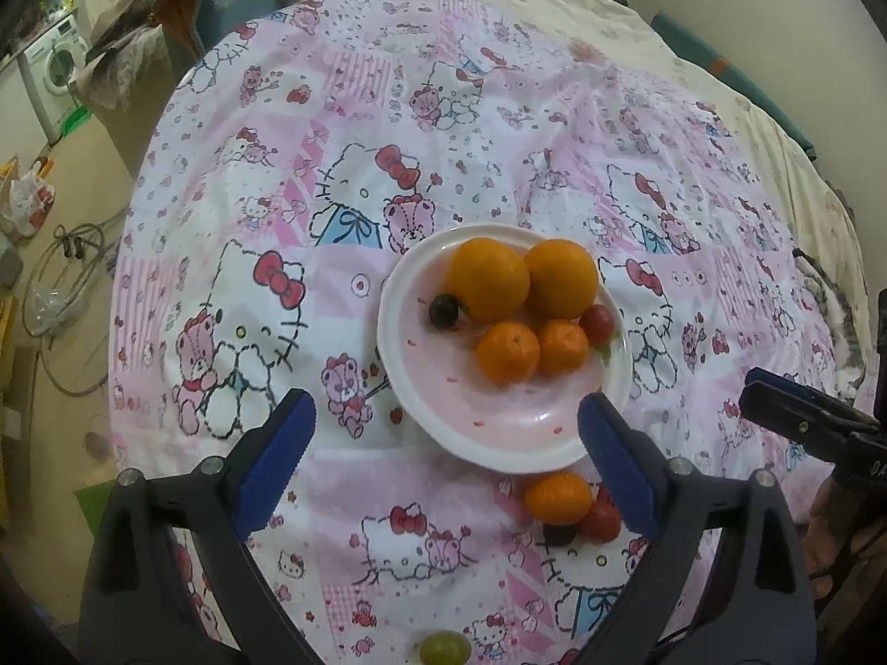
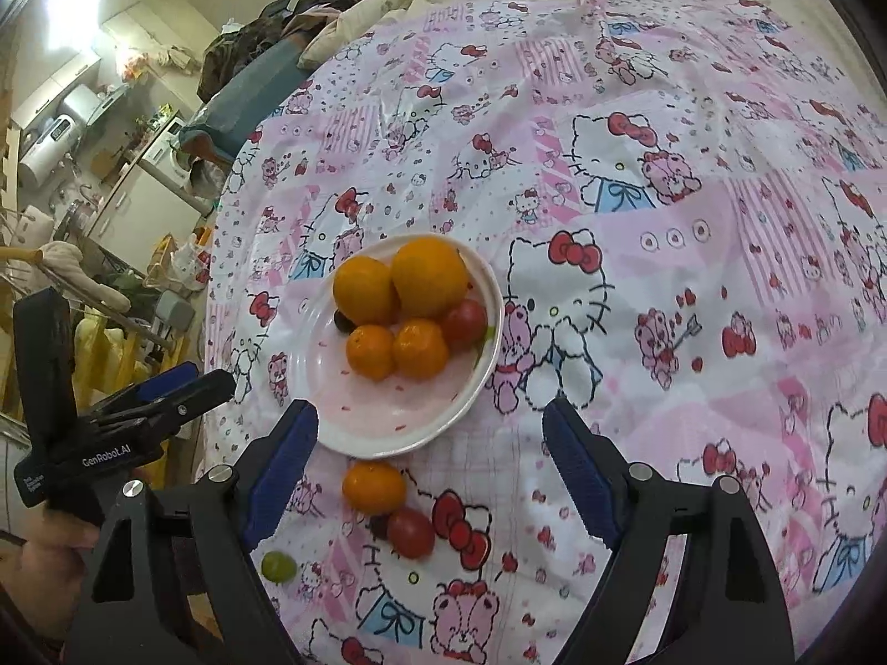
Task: Organize fruits
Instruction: 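Withdraw both open tools from the plate, then grasp another red tomato with the right tool while the left tool grasps another black grape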
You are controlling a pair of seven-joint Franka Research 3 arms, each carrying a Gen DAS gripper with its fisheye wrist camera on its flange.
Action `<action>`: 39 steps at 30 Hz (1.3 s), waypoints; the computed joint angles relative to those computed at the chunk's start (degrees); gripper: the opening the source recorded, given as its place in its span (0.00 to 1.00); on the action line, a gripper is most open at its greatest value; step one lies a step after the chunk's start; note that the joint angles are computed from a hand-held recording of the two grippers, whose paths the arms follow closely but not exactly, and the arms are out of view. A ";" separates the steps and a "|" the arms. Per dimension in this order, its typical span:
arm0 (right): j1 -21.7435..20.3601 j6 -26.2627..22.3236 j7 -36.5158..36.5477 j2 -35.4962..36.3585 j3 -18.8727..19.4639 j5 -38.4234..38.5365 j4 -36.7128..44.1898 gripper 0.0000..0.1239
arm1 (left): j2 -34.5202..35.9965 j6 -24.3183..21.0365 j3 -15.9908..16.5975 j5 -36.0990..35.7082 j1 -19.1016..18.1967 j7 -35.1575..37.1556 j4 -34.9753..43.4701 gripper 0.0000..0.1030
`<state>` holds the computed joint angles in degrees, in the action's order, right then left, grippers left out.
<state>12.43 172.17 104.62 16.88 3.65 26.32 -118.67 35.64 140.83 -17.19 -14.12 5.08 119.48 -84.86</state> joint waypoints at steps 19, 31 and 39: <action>-1.73 -0.83 -1.47 -1.39 3.54 8.36 -4.06 0.69 | -5.23 2.70 1.41 2.29 -0.26 -1.04 -9.11 0.91; -3.44 -7.53 -7.35 3.66 5.51 16.36 0.42 0.69 | -3.83 2.27 2.04 2.76 -0.36 -5.40 -7.33 0.91; -2.30 -13.36 -10.74 8.97 6.15 15.35 6.87 0.47 | -2.97 -0.02 1.96 2.85 -0.10 -6.85 -5.70 0.91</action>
